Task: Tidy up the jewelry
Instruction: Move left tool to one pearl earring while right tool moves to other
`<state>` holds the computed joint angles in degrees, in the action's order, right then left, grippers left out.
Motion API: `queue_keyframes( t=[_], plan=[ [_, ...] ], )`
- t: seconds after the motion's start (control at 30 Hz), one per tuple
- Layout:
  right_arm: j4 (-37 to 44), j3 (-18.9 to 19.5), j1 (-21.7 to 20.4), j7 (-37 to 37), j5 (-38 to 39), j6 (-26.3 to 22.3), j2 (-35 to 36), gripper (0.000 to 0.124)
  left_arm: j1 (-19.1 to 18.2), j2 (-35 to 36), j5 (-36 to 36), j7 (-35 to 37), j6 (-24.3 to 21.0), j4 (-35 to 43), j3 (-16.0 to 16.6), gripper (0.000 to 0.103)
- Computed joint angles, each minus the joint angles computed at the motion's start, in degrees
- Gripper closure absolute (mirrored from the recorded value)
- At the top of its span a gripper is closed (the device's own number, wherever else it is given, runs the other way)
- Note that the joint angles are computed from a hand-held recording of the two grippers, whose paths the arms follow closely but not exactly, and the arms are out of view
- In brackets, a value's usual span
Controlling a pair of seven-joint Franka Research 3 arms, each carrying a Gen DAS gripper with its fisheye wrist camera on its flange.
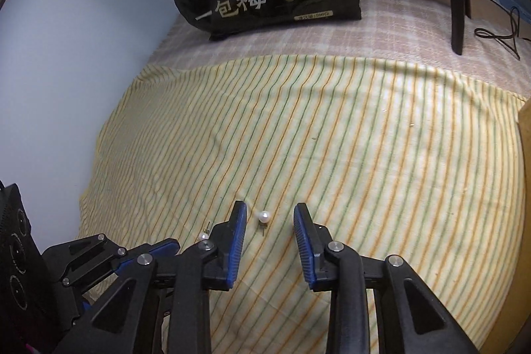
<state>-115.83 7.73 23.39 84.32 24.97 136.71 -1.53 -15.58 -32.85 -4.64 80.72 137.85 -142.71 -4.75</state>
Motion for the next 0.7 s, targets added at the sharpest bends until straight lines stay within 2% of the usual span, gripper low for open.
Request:
queue_keyframes(
  t=[0.37, 0.7],
  plan=[
    [1.58, 0.47, 0.69, 1.38, -3.76, -0.26, 2.19, 0.102, 0.37, 1.46, -1.00, 1.55, 0.62, 0.16, 0.66, 0.075],
    [2.40, 0.59, 1.32, 3.60, -8.41, 0.40, 3.34, 0.116, 1.02, 3.92, -0.58, 2.20, 0.81, 1.33, 0.11, 0.079]
  ],
)
